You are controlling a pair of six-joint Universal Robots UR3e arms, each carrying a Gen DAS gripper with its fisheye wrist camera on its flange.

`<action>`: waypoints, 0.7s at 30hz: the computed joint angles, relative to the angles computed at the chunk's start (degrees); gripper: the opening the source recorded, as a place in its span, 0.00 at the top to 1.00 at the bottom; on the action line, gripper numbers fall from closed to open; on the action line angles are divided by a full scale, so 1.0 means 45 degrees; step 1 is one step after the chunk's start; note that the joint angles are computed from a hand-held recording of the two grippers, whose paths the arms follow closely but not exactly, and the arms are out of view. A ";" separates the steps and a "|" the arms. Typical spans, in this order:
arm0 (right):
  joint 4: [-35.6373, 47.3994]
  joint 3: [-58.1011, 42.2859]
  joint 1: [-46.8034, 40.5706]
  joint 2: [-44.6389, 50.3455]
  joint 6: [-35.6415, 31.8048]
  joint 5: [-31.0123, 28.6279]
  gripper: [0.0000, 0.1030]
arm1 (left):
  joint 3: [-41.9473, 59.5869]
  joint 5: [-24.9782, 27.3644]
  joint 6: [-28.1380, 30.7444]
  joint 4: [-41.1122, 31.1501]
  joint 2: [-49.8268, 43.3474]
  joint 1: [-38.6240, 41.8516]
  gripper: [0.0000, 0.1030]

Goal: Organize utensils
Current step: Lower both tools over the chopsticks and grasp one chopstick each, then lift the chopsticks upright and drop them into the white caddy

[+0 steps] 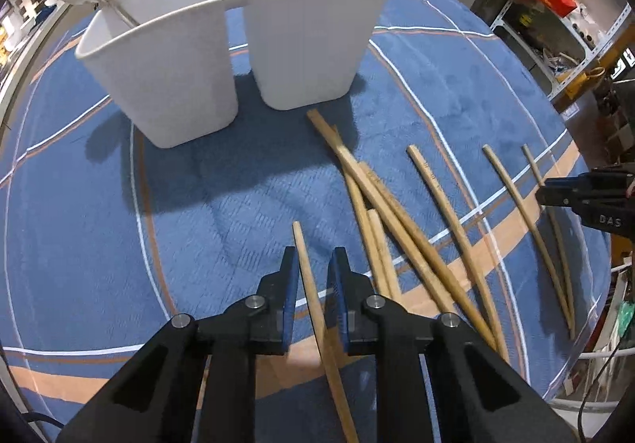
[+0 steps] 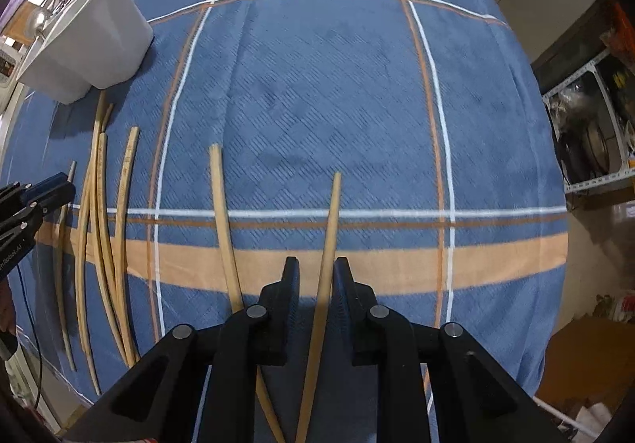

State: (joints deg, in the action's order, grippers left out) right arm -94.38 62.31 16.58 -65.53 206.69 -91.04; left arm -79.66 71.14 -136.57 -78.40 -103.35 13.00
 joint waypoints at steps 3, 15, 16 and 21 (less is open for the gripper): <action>-0.0557 0.0159 0.0090 -0.0049 -0.0016 -0.0124 0.94 | 0.0227 -0.0341 -0.0358 -0.0394 -0.0149 0.0135 0.96; -0.5474 0.4084 0.1263 -0.3569 0.1575 -0.0767 0.94 | -0.1904 -0.3108 0.1291 -0.1914 0.4779 0.3193 0.96; -0.5787 0.4286 0.1466 -0.3730 0.1766 -0.0941 0.94 | -0.1995 -0.3338 0.1532 -0.2219 0.5219 0.3505 0.96; -0.6942 0.5117 0.2584 -0.4718 0.2546 -0.2200 0.94 | -0.2525 -0.4729 0.3025 -0.4178 0.7923 0.5518 0.96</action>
